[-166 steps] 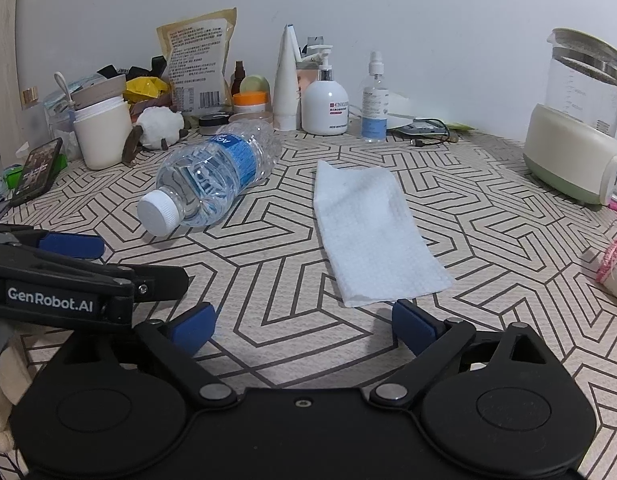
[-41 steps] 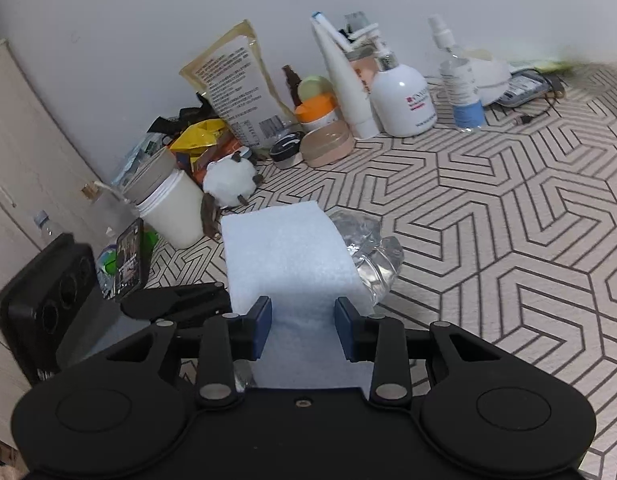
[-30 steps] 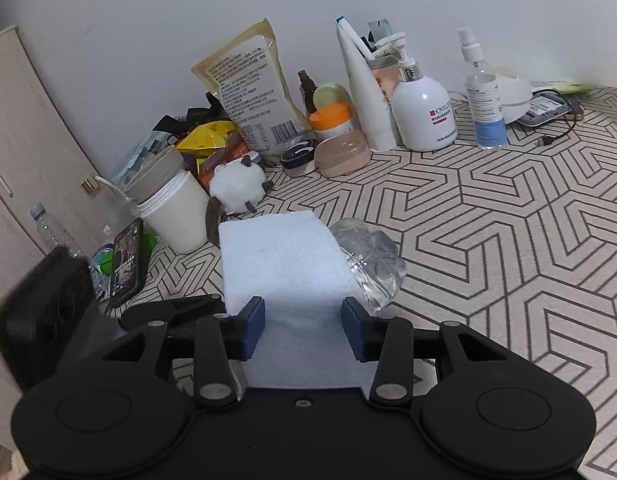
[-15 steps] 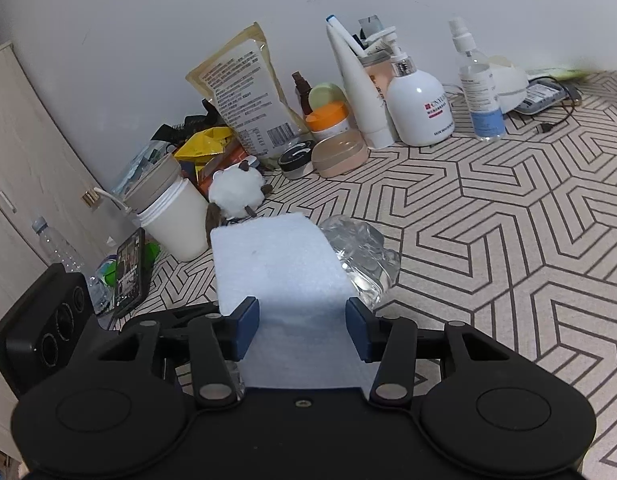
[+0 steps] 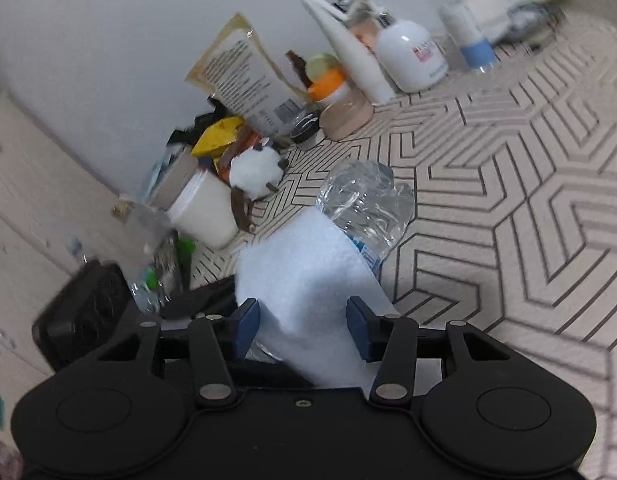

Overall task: Clean container
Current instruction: 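Wipe the bottle's base with the wipe held in the right tool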

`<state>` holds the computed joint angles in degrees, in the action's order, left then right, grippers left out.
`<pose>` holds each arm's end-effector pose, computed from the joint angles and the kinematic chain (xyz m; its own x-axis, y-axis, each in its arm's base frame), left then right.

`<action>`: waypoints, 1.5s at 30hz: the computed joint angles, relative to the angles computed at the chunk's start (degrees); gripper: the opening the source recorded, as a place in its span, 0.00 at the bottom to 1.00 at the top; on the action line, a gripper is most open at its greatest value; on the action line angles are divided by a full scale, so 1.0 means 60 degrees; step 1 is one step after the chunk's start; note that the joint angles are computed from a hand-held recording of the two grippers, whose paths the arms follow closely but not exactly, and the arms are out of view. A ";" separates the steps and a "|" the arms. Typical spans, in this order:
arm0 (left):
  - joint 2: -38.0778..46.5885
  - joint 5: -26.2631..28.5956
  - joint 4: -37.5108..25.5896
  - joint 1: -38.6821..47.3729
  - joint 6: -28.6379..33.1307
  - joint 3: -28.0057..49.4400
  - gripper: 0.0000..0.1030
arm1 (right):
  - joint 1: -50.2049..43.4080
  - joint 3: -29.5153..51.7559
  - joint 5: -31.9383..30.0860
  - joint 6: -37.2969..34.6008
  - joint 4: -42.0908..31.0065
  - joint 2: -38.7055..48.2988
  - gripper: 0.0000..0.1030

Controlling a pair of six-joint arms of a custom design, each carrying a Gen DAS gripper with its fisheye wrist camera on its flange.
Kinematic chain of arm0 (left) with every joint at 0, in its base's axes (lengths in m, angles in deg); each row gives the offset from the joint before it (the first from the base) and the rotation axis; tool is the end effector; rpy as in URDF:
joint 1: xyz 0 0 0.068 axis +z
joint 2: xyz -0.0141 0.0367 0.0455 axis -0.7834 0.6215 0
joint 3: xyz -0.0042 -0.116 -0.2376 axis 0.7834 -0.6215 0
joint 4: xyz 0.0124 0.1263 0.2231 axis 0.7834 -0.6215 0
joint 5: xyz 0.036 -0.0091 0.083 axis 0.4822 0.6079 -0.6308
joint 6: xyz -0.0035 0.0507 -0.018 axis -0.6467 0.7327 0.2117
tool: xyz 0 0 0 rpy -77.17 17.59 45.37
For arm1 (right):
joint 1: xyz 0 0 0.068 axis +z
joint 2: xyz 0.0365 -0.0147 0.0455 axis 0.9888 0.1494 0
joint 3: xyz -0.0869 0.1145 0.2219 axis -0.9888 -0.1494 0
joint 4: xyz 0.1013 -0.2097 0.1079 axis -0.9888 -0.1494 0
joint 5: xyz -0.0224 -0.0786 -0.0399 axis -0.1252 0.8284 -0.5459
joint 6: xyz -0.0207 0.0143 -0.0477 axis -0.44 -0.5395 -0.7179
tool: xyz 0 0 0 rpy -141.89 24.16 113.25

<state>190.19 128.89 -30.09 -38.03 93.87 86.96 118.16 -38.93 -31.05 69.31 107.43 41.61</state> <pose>0.3561 0.0559 0.0822 -0.3320 0.4840 -0.8096 0.9053 0.4047 -0.1293 0.2491 0.1861 0.1067 -0.7196 0.4681 -0.5128 -0.0315 0.7158 0.6976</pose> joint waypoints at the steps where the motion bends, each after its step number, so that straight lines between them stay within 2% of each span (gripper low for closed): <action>1: 0.0016 0.0027 -0.0133 0.0041 0.0067 0.0040 0.68 | 0.0001 0.0099 0.0047 0.0095 -0.0124 0.0001 0.57; 5: 0.0005 0.0029 -0.0197 0.0058 0.0099 0.0049 0.68 | -0.0043 0.0771 0.0446 -0.0077 -0.1072 0.0030 0.62; 10: 0.0017 0.0067 -0.0521 0.0016 0.0215 0.0198 0.68 | -0.0216 0.1777 0.1158 -0.0864 -0.2540 0.0188 0.62; 16: -0.0048 0.0043 -0.0502 -0.0063 0.0061 0.0213 0.70 | -0.0612 0.1933 0.0762 -0.0885 -0.2127 0.0653 0.66; 24: -0.0271 -0.0011 -0.0260 -0.0046 0.0127 -0.0191 0.70 | -0.0247 0.1037 0.0504 -0.0240 -0.0651 0.0690 0.68; 33: -0.0011 0.0001 -0.0307 -0.0128 -0.0006 0.0227 0.70 | 0.0729 0.1251 0.1360 -0.0887 -0.1915 0.0291 0.70; 45: 0.0247 0.0024 -0.0589 -0.0064 0.0113 0.0623 0.70 | 0.0463 0.1133 0.1151 -0.0669 -0.1831 0.0091 0.70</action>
